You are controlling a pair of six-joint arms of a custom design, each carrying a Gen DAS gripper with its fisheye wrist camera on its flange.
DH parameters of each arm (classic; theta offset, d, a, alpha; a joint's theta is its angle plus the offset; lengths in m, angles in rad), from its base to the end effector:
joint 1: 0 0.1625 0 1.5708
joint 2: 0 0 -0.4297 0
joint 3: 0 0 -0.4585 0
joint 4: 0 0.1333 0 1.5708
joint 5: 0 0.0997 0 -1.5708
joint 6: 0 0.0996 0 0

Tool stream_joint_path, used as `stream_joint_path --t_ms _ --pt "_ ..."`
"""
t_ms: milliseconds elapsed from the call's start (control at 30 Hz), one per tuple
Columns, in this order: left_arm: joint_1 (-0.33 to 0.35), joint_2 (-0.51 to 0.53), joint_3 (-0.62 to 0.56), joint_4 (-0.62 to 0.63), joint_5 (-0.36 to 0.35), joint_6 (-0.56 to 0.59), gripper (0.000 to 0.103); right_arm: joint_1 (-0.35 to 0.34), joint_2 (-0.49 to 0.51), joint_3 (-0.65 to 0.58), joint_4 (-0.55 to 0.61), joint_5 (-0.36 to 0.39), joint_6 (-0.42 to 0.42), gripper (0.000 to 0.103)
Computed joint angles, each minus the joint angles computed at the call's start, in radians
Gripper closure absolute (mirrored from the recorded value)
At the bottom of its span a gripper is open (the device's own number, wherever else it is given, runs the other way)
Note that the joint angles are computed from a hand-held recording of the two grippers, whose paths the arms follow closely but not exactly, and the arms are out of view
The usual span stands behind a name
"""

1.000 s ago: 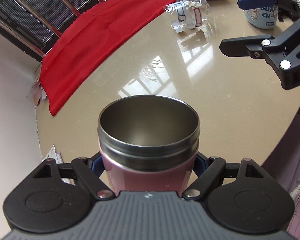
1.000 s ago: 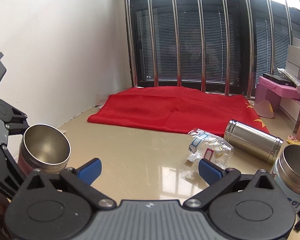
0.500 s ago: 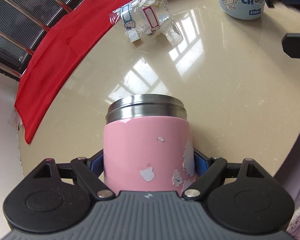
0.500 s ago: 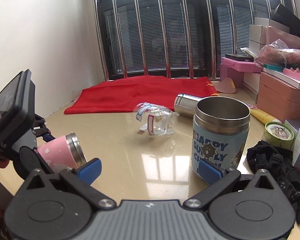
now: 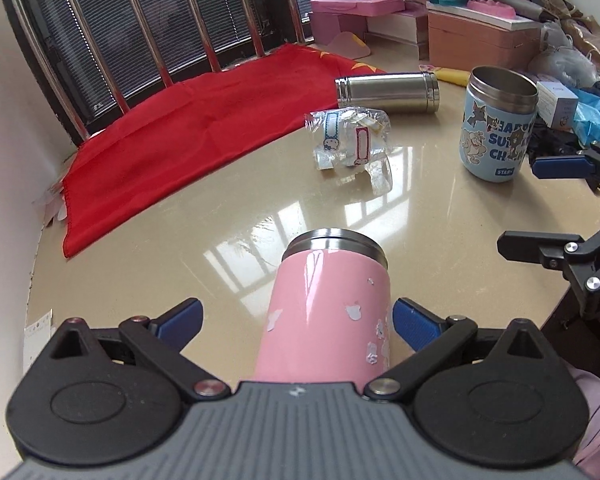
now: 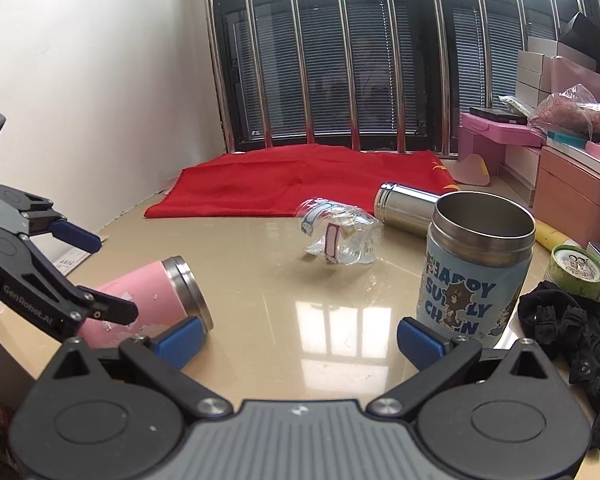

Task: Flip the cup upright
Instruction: 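Lower the pink cup onto its side and open the left gripper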

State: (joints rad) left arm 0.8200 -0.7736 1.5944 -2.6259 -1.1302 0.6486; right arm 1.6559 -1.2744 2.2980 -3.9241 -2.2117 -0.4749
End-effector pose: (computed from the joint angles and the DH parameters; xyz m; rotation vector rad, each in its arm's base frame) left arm -0.3748 -0.6594 0.0628 1.6802 2.1062 -0.3474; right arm 0.1130 -0.4574 0.2597 0.0508 -1.9922 1.3593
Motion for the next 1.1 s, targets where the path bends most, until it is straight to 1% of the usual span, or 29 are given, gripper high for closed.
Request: stream_joint_path --t_ms 67,133,200,300,333,400,500,567,667,733,800,833,867,900,933,1000,1067,1100 --pt "0.013 -0.046 0.034 -0.024 -0.036 -0.032 0.000 0.015 0.009 -0.015 0.024 -0.013 0.005 0.000" --pt "0.027 -0.088 0.067 -0.049 -0.058 -0.053 0.000 0.039 0.026 -0.041 0.063 -0.036 0.012 0.000" --pt "0.041 -0.120 0.090 -0.071 -0.050 -0.071 0.000 0.065 0.047 -0.072 0.109 -0.057 0.029 0.000" --pt "0.060 -0.144 0.102 -0.091 -0.011 -0.089 0.000 0.108 0.090 -0.139 0.206 -0.116 0.105 0.000" --pt "0.067 -0.149 0.104 -0.098 -0.008 -0.090 0.000 0.119 0.102 -0.164 0.255 -0.130 0.155 0.000" --pt "0.078 -0.155 0.106 -0.115 0.019 -0.091 0.000 0.130 0.115 -0.201 0.349 -0.128 0.266 0.000" --pt "0.093 -0.162 0.121 -0.179 0.057 -0.058 0.000 0.137 0.144 -0.266 0.485 -0.148 0.437 0.000" --pt "0.106 -0.167 0.124 -0.199 0.071 -0.046 0.000 0.134 0.156 -0.299 0.566 -0.160 0.561 0.000" --pt "0.124 -0.170 0.114 -0.207 0.073 -0.047 0.000 0.114 0.164 -0.344 0.717 -0.174 0.798 0.000" --pt "0.133 -0.166 0.100 -0.200 0.074 -0.055 0.000 0.101 0.173 -0.364 0.764 -0.173 0.891 0.000" --pt "0.141 -0.160 0.082 -0.181 0.074 -0.065 0.000 0.099 0.193 -0.389 0.798 -0.203 0.923 0.000" --pt "0.146 -0.156 0.072 -0.170 0.069 -0.068 0.000 0.097 0.203 -0.402 0.823 -0.212 0.934 0.002" --pt "0.149 -0.153 0.064 -0.159 0.063 -0.070 0.000 0.094 0.205 -0.408 0.846 -0.212 0.945 0.002" --pt "0.152 -0.150 0.056 -0.148 0.058 -0.069 0.000 0.087 0.201 -0.409 0.862 -0.191 0.954 0.001" --pt "0.153 -0.148 0.052 -0.141 0.056 -0.066 0.000 0.085 0.197 -0.410 0.872 -0.182 0.944 0.002" --pt "0.157 -0.142 0.044 -0.134 0.046 -0.056 0.000 0.085 0.191 -0.418 0.916 -0.173 0.892 0.002" --pt "0.159 -0.141 0.044 -0.131 0.037 -0.055 0.000 0.085 0.189 -0.426 0.945 -0.166 0.796 0.002" --pt "0.159 -0.139 0.044 -0.130 0.034 -0.058 0.000 0.087 0.185 -0.433 0.982 -0.159 0.730 0.003"
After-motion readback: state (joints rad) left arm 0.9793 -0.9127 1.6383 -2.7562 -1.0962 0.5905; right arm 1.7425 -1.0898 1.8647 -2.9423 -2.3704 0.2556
